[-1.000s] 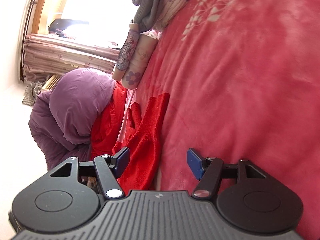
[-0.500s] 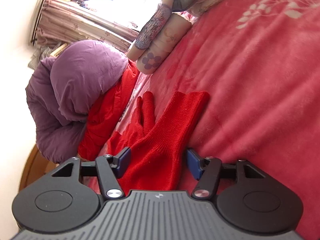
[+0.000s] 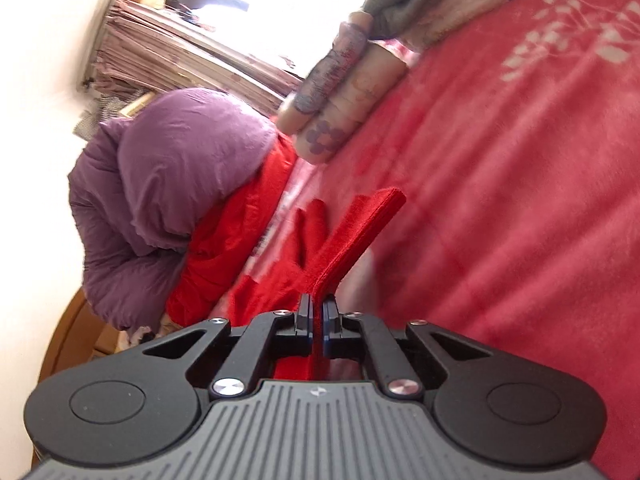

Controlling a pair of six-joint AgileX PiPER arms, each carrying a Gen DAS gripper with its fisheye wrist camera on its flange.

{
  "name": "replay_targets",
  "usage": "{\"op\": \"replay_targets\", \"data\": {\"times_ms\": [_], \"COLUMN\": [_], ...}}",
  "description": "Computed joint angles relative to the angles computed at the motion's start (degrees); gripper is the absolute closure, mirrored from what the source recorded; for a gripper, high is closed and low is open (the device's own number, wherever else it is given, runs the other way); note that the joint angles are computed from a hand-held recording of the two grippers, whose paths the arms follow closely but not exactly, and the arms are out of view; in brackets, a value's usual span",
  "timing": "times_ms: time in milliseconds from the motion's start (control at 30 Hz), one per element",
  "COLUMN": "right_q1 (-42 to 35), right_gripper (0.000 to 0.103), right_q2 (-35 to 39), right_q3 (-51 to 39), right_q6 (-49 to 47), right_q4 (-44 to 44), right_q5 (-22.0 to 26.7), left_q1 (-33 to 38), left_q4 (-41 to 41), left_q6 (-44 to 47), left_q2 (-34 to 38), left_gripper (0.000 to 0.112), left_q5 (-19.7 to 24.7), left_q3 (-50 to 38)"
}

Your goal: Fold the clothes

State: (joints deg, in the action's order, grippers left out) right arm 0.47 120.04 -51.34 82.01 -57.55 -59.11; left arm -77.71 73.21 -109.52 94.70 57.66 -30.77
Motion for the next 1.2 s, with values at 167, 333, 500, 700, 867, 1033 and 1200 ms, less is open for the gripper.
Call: {"op": "replay_targets", "data": {"times_ms": [167,333,500,700,867,1033,1200], "right_q1": [-1.4,-3.2,-5.6,-3.1,-2.2,-2.5,-2.6], "right_gripper": [0.097,0.097,0.097,0.097,0.093,0.093,0.092], "right_q2": [-1.8,-3.0,-5.3,-4.2,-2.4,-2.0,-1.4], "right_q3": [0.8,1.4,3.3,2.7,2.2,3.4,2.5], "right_q6": [-0.9,0.9,2.8,6.0,9.1,9.6,11.1], "right_q4": [-0.4,-2.2,-5.4,-6.7,-8.5,-7.1,-7.6], "right_q5": [-4.9,-7.7,-7.9,5.0,5.9,4.8,4.6], "left_q1": [-0.1,0.6,1.7,2.6,5.5,13.8,29.6], "left_q4": [0.3,0.5,0.6,0.2,-0.6,2.3,7.4], "left_q6": [1.2,2.1,2.5,2.6,3.7,-2.7,-6.3], "left_q2": [0.1,-0.2,-0.8,-2.0,-12.9,-23.1,-18.7], "left_gripper": [0.076,0.081,0.081,0.081,0.075,0.074,0.075], "left_q5": [-0.9,-2.3,-3.9,-5.2,-9.7,-12.2,-19.8], "left_q3": [-0.3,-0.1,0.4,0.8,4.6,7.4,1.9]}}
